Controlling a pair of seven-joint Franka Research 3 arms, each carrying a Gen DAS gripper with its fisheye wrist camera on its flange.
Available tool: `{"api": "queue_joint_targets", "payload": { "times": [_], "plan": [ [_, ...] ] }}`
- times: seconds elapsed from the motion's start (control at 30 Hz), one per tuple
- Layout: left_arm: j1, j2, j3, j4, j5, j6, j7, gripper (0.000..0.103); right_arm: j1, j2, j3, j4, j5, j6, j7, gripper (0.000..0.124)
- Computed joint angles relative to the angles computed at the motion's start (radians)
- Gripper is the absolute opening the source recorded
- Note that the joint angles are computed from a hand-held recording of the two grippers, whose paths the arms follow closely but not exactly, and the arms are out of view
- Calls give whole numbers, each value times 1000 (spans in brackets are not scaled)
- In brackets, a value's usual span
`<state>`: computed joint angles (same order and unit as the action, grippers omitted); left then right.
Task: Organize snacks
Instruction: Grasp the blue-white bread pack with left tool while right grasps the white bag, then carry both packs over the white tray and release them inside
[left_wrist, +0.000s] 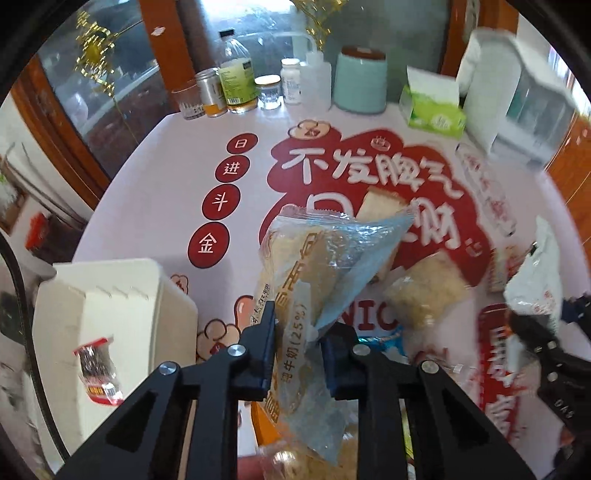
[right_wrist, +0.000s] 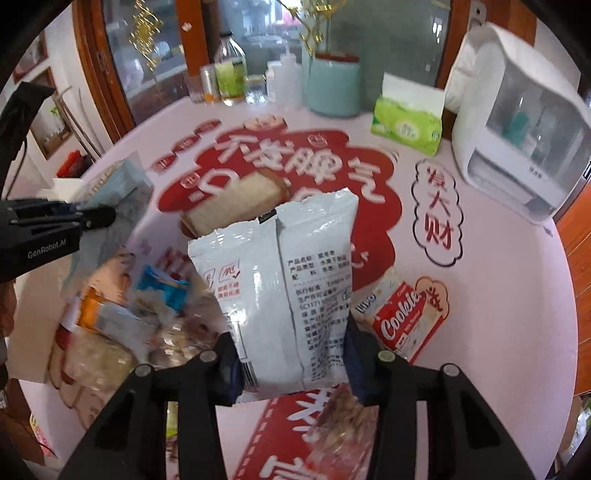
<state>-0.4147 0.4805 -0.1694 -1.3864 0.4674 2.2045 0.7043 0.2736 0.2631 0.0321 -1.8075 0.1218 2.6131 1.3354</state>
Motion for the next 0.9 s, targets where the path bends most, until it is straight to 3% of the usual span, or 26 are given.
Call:
{"api": "queue_joint_targets", "payload": {
  "times": [0.23, 0.4, 0.63, 0.9],
  "plan": [
    [43, -207, -35, -226, -36, 163, -30, 19, 16, -119, 26, -85, 39, 41, 3, 44],
    [70, -362, -56, -375, -49, 252, -32, 19, 46, -212, 29, -152, -70, 52, 122, 44],
    [110, -553, -76, -551, -114, 314, 34, 19, 51, -345, 79, -248, -170, 60, 295, 44],
    [142, -774, -53, -748, -199, 350, 151, 19, 64, -408, 146, -263, -249, 10, 516, 45]
  ]
}}
